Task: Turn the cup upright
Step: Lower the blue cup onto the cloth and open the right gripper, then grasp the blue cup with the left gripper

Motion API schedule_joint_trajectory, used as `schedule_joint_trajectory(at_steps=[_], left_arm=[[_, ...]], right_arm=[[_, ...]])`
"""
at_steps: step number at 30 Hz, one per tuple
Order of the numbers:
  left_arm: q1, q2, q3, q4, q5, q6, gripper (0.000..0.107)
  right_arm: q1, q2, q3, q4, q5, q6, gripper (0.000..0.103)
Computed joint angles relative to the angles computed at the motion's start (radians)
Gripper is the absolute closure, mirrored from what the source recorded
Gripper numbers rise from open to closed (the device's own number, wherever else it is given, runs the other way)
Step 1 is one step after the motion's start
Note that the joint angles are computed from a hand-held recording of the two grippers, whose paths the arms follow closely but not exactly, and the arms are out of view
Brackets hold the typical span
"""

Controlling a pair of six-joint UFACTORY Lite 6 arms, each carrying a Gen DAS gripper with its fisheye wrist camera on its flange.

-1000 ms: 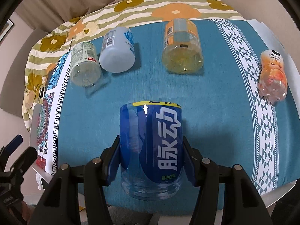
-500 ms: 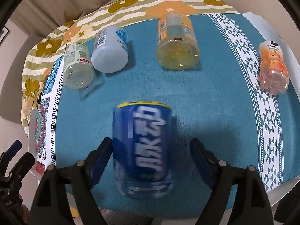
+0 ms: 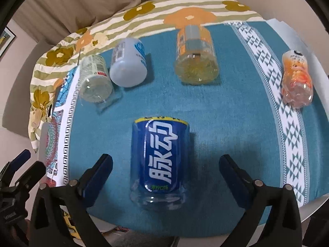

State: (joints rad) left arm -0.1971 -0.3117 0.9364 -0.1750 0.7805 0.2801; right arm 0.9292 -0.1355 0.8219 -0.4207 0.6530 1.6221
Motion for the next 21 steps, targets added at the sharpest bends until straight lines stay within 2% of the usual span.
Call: schedule_joint_trajectory(at_steps=[6,8,11,15,17,21], left_arm=[[-0.134,0.059,0.142,0.094,0.063,-0.184,0.004],[-0.224,0.105,0.199,0.155,0.085,-0.288,0.004],[-0.378,0.217,0.314,0.26,0.142,-0.466,0.004],[-0.478,0.37,0.443,0.227,0.205,-0.561,0.004],[-0.522,0.466,0.519,0.215,0.244,-0.607,0.004],[-0.588,0.648,0.676,0.199,0.324,-0.685,0.004]], right_arm=[[0.016,-0.184,-0.016,0.013,0.14,-0.074,0.0],[-0.022,-0.259,-0.038,0.081,0.186,-0.186,0.0],[-0.054,-0.359,-0.079,0.106,0.271,-0.293,0.0],[-0.121,-0.475,-0.128,0.114,0.362,-0.452,0.0],[-0.176,-0.536,-0.163,0.135,0.387,-0.546,0.0],[-0.357,-0.648,-0.244,0.228,0.357,-0.795,0.0]])
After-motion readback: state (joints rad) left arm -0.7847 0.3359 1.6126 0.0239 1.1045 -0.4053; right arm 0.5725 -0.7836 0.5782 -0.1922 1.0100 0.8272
